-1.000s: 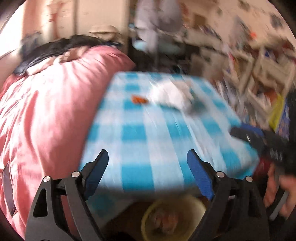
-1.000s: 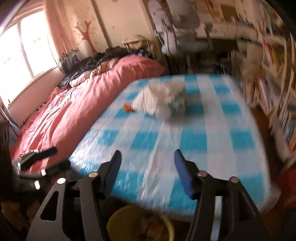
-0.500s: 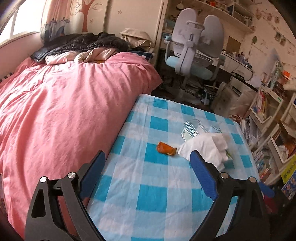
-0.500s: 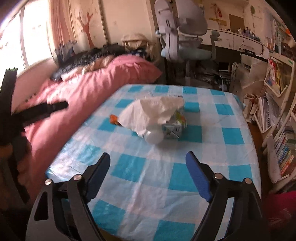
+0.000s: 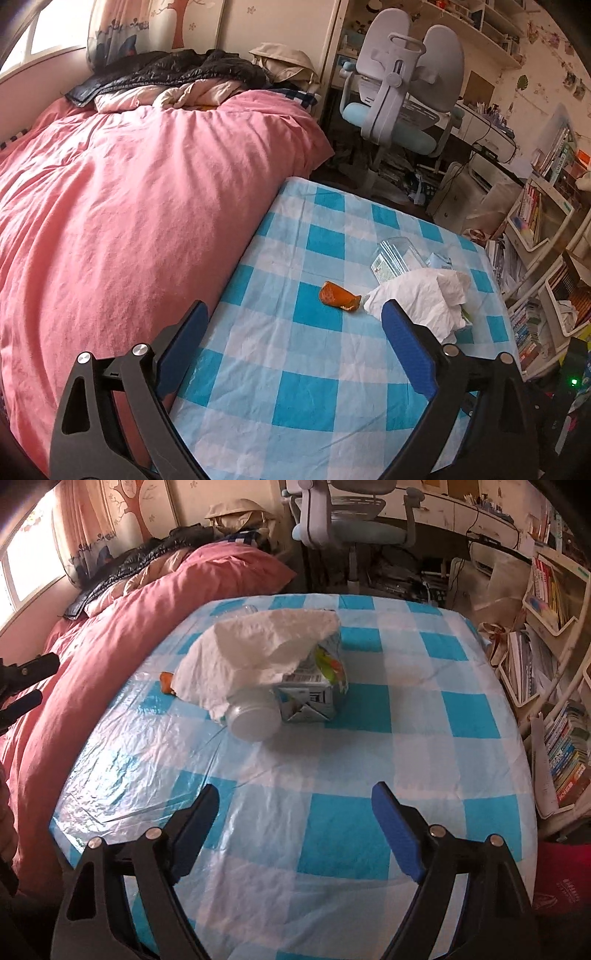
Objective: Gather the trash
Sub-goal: 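Move both tools back toward the tissue box and remaining trash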
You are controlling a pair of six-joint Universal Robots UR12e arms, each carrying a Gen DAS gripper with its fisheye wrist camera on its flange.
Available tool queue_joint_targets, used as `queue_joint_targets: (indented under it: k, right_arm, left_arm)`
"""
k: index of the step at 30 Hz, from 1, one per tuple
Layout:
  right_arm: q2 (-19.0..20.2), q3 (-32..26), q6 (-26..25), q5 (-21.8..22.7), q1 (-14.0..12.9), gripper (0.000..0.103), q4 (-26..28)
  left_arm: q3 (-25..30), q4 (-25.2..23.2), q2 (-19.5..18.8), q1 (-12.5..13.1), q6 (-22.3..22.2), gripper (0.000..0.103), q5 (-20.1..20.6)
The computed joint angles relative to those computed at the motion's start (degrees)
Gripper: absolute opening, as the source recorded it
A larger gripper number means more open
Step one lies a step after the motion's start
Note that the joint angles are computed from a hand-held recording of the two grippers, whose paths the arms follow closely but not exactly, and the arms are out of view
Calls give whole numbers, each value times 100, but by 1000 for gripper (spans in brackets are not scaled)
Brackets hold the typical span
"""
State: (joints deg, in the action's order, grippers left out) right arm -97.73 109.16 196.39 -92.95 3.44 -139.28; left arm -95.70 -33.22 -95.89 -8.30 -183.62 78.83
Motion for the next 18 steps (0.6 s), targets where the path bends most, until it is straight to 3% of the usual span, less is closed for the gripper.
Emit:
queue_joint_targets:
  k: [18]
  right_arm:
    - [247, -200, 1, -185, -85, 81, 203]
  left_arm:
    - [53, -291, -23, -63, 212, 92, -16]
